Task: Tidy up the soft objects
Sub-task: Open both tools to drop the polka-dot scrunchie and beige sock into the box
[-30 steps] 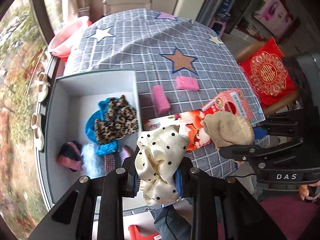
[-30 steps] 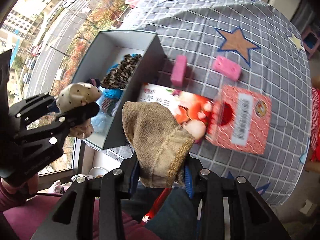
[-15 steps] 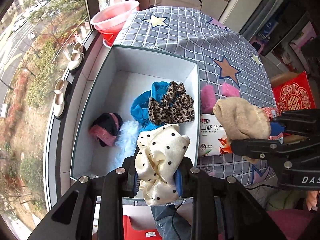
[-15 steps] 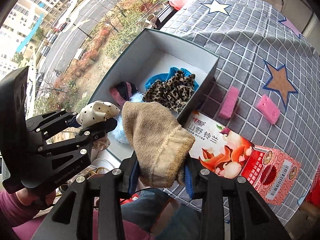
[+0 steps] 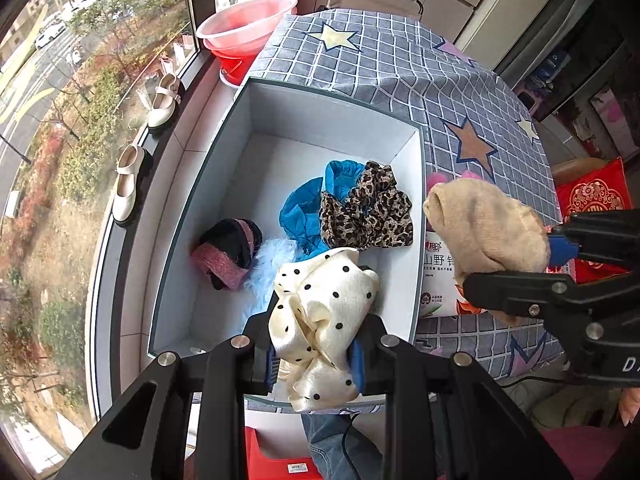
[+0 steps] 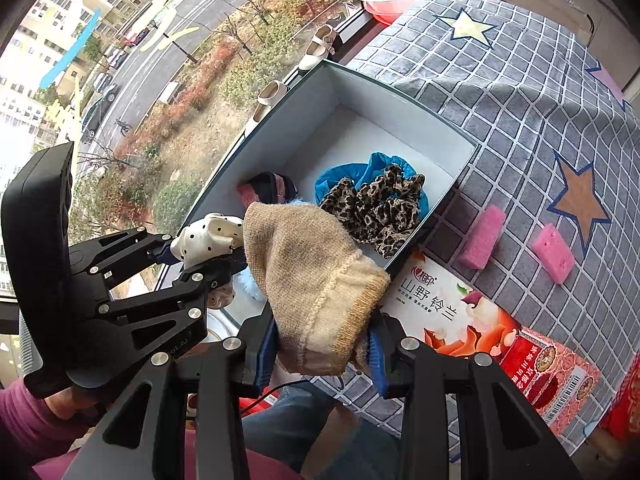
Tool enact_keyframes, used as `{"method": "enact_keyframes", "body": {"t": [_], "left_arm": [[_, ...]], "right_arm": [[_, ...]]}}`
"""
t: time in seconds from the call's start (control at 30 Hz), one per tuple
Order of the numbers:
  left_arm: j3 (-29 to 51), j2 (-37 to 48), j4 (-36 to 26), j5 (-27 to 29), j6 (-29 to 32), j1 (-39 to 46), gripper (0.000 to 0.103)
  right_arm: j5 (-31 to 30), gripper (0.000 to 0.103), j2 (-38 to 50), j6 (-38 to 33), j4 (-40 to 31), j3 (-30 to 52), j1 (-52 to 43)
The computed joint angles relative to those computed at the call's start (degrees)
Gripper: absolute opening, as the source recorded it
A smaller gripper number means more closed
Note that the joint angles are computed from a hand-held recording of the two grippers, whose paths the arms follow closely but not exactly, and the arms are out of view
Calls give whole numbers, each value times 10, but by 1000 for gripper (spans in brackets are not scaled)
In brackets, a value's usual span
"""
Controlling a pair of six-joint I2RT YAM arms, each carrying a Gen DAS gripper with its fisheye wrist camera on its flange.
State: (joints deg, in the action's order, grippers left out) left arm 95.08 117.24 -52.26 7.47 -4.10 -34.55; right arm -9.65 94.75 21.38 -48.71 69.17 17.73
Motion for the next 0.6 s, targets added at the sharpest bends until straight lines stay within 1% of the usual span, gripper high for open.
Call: {"method": "enact_keyframes", "body": {"t": [0.37, 0.6], "left_arm": [[9, 7, -2, 1, 0, 1, 30], [35, 29, -13, 3, 0, 3, 30]], "right_arm": [[-8, 38, 30, -3, -2, 34, -12], [-11, 38, 47, -7, -3, 50, -15]]}}
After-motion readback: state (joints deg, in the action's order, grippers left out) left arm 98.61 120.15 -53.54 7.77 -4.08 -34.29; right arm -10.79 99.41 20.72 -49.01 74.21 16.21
